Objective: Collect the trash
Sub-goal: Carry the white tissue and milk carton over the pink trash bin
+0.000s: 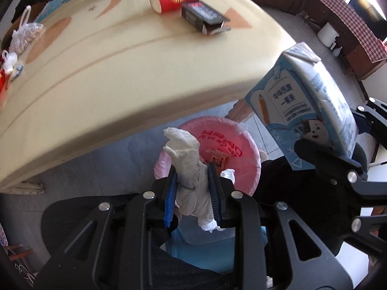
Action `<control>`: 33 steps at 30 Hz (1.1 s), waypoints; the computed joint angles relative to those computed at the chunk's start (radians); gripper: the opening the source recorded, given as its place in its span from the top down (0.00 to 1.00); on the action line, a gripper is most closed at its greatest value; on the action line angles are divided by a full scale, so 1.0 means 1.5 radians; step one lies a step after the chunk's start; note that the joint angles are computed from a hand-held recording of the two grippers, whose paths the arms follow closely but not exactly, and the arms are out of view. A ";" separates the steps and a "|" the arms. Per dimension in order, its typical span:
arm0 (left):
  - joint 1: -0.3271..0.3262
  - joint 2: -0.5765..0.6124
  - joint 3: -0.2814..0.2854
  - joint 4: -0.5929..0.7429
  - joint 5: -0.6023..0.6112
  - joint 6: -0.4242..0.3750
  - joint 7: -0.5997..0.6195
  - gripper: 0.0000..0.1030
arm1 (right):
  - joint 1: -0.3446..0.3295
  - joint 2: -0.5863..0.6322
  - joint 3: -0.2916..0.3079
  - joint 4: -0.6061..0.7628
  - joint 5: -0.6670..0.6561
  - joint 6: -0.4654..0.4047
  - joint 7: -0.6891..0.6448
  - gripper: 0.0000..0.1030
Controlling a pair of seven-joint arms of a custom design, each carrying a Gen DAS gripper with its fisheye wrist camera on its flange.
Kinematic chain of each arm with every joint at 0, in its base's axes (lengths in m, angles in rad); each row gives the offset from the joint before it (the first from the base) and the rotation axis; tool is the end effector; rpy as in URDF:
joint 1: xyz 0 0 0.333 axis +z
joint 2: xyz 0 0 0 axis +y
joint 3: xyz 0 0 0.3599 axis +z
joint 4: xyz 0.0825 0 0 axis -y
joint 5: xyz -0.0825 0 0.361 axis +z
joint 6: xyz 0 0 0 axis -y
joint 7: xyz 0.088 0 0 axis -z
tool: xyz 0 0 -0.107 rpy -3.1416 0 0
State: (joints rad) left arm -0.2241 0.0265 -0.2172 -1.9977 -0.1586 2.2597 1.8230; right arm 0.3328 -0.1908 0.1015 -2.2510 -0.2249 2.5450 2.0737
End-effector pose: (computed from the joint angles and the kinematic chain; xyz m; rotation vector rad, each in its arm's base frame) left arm 0.5080 -0.2434 0.5238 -1.4242 2.7207 -0.4175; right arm 0.4492 0.2151 0.5506 -1.9989 1.8273 -0.4543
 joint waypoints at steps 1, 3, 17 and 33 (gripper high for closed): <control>0.000 0.004 0.000 -0.003 0.001 0.002 -0.002 0.76 | 0.000 0.003 0.001 -0.002 0.000 0.003 0.002 0.59; -0.004 0.013 -0.002 -0.008 0.013 0.006 -0.010 0.76 | 0.001 0.011 -0.002 -0.010 0.009 0.011 0.000 0.59; -0.016 0.097 0.001 -0.030 0.020 0.064 -0.008 0.76 | 0.000 0.072 -0.015 -0.058 0.085 0.066 -0.031 0.59; -0.029 0.208 0.015 0.015 0.050 0.050 -0.063 0.76 | -0.025 0.201 0.003 -0.061 0.192 0.111 -0.096 0.59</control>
State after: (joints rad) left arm -0.2673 0.3382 -0.1943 -1.9756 -0.0839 2.3342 1.7286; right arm 0.2954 0.1107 0.1063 -2.3426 0.0638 2.7113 1.9301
